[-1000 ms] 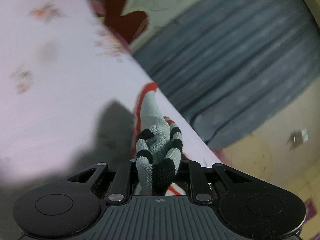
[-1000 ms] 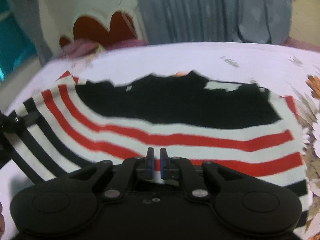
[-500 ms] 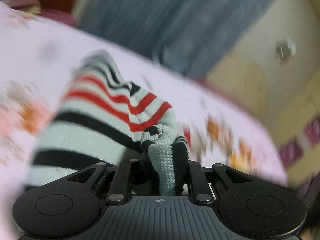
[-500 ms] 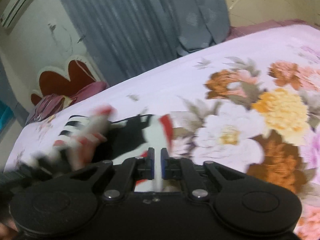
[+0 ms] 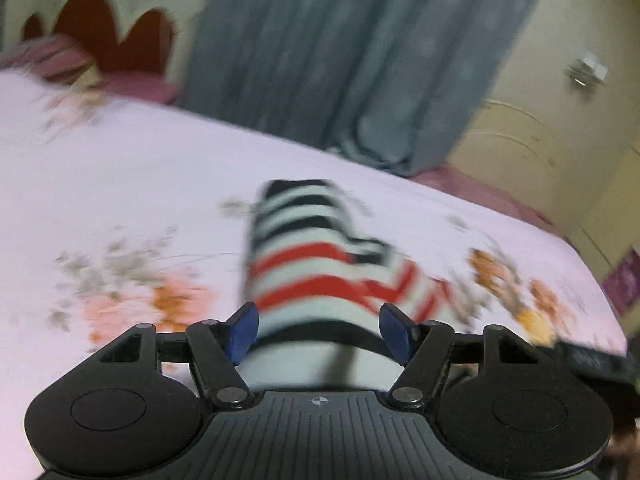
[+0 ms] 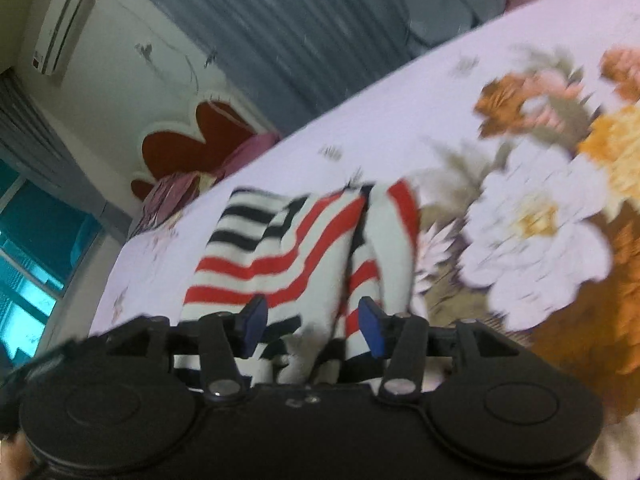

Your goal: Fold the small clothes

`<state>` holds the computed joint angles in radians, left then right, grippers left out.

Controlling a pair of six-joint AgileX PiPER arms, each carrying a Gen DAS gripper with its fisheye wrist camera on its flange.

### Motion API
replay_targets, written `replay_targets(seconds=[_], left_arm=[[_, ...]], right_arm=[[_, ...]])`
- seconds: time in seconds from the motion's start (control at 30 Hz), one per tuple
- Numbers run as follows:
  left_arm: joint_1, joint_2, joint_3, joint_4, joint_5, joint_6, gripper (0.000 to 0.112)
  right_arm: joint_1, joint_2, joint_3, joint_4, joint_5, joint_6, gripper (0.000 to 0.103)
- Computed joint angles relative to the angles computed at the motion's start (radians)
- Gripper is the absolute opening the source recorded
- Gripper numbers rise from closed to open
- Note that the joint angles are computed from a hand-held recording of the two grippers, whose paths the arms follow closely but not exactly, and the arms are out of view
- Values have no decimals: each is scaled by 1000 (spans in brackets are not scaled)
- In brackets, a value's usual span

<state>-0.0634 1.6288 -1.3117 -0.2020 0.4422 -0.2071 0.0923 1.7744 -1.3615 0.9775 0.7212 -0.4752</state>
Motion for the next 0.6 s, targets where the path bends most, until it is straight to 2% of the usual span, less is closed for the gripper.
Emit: replay_targets(seconds=[0.1, 0.17, 0.3, 0.33, 0.37, 0.4, 0.43, 0.5, 0.6], left_arm=[[44, 95, -53, -73, 19, 85, 64], [58, 156, -77, -166, 1, 156, 64], [103, 225, -98, -308, 23, 275, 64], [105, 247, -104, -334, 10, 300, 64], [99, 267, -122, -319, 4, 287, 64], [100, 267, -125, -306, 5, 285, 61], [95, 276, -132, -310, -8, 298, 45], [81, 253, -118, -330, -45, 356, 33], [38, 211, -93, -380, -95, 517, 33]], right_arm=[[36, 60, -64, -57, 12, 72, 50], [56, 114, -123, -93, 33, 124, 50], [122, 177, -232, -260, 33, 266, 52], [141, 186, -258, -304, 36, 295, 48], [163, 193, -281, -370, 33, 330, 34], [184, 197, -296, -428, 29, 354, 27], [199, 193, -298, -463, 14, 362, 22], [238, 152, -263, -549, -54, 379, 20], [278, 36, -151, -642, -171, 368, 20]])
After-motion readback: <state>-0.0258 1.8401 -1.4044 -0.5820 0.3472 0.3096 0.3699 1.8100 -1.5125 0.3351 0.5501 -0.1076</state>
